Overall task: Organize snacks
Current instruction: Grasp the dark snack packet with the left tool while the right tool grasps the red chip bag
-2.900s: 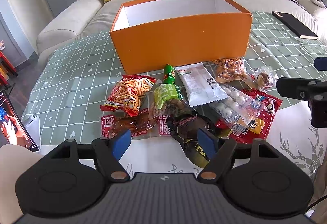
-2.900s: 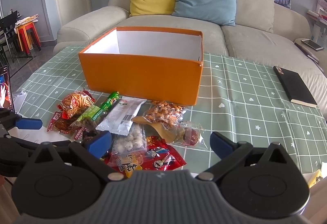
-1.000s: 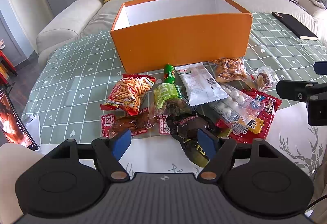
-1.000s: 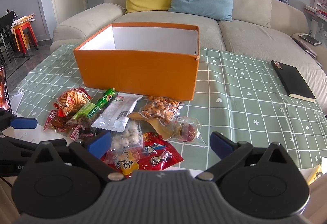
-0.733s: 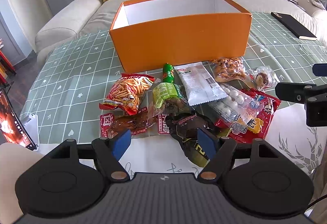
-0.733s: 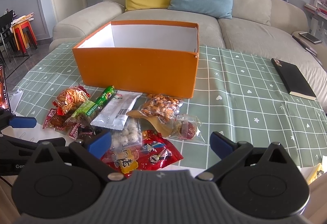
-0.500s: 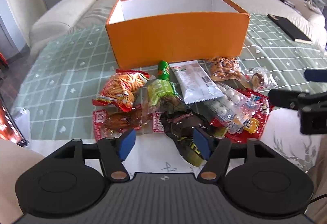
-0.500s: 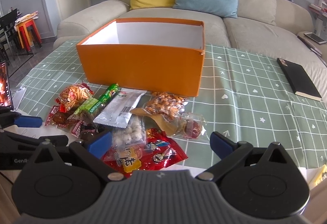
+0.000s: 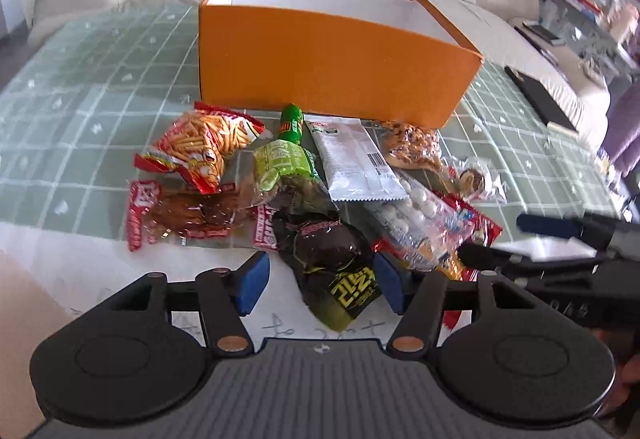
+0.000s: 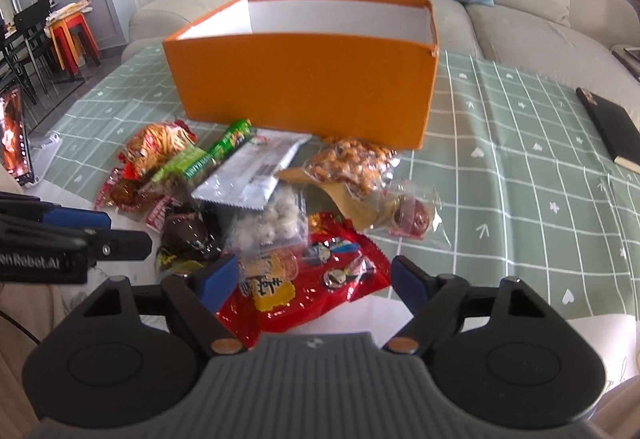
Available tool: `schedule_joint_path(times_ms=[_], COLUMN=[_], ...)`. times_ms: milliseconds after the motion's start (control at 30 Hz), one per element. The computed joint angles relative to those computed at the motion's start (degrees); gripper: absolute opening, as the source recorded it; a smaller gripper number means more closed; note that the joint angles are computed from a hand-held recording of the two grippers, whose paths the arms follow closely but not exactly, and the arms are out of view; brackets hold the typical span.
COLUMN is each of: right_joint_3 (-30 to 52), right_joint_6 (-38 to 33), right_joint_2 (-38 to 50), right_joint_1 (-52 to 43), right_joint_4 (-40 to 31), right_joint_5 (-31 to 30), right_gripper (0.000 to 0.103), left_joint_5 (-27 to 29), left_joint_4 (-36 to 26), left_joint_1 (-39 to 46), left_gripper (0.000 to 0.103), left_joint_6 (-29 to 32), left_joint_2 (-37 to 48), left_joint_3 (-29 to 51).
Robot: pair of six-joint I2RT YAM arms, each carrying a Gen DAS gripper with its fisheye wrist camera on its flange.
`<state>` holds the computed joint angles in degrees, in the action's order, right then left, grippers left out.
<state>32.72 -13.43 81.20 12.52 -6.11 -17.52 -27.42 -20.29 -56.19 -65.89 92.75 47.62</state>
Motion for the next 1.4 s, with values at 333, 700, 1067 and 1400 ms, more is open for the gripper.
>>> schedule_joint_path(times_ms=[333,700,1067,1400], right_joint_3=[1.97,4.86,3.97,2.57], right_joint_6=[0.51,2.77,2.97,2.91], right_joint_2=[7.29,13.78,15.38,10.59], right_joint_1=[1.04,0.50,1.06,0.47], right_joint_4=[1.92,1.27,5.65,3.99], right_joint_5=[1.68,-0.81,-2.52,-3.10], right_gripper=[0.092,0.096,0.086,0.066], left_joint_5=[3.99,5.86,3.09,0.38], left_joint_4=[6.23,6.72,7.03,4.08], left_joint_1=[5.27,6.50,5.06,3.41], left_gripper=[0.071,0.074,0.072,0.057], left_joint_6=[-0.91,1.08,3.04,2.46], left_joint_2=[4.30,9.62,11.44,9.59], left_joint_3=[-0.37,2.23,3.03,2.53])
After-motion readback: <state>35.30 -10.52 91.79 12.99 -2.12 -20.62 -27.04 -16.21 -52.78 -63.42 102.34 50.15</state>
